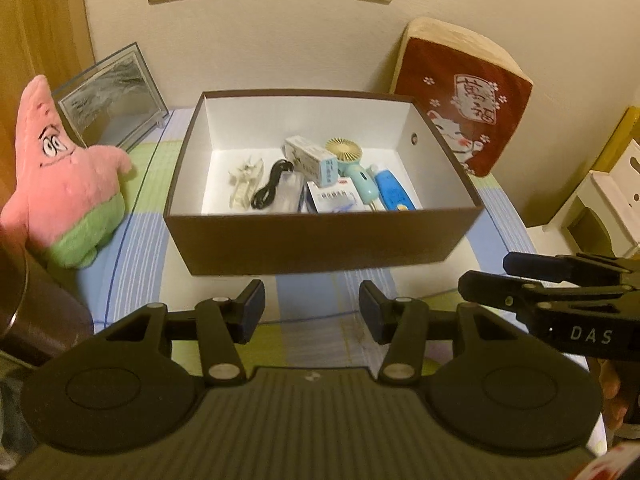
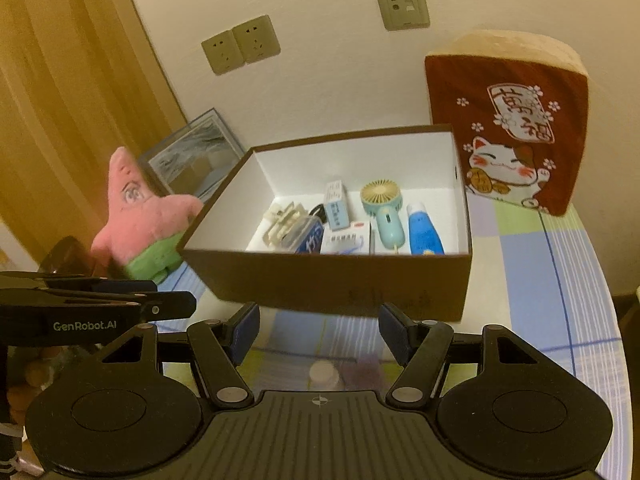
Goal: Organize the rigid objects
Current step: 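Withdraw both tools from the box back over the table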
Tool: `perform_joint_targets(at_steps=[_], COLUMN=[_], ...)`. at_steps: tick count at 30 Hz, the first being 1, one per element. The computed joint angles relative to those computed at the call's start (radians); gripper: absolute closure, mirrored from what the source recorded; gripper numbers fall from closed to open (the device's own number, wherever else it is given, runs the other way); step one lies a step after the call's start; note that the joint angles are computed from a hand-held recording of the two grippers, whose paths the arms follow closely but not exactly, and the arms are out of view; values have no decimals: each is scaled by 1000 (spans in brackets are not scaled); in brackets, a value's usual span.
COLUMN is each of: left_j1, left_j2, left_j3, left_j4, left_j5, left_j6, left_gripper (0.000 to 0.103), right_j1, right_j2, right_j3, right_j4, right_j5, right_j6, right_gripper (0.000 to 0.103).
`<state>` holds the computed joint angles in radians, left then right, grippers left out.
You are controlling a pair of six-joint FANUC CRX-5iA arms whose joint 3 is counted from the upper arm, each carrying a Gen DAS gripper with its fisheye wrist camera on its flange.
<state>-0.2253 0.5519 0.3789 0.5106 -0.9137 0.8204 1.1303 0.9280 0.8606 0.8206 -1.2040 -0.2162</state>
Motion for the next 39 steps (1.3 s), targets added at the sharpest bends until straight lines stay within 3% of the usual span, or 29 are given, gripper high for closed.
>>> perform_joint_targets(at_steps=[21, 39], left_j1=[8, -4], left_j2=[-153, -164], left_j3=[-257, -305], left_j4=[-18, -76], left_j5=[42, 37], left_j6=[-38, 0], left_gripper=[54, 54], right_j1=[79, 100], right_j2=[-68, -70], right_j3=[-137, -163], right_j4=[-52, -132], right_j5=[3, -2], right_j6=[-68, -76], right_gripper=[37, 37])
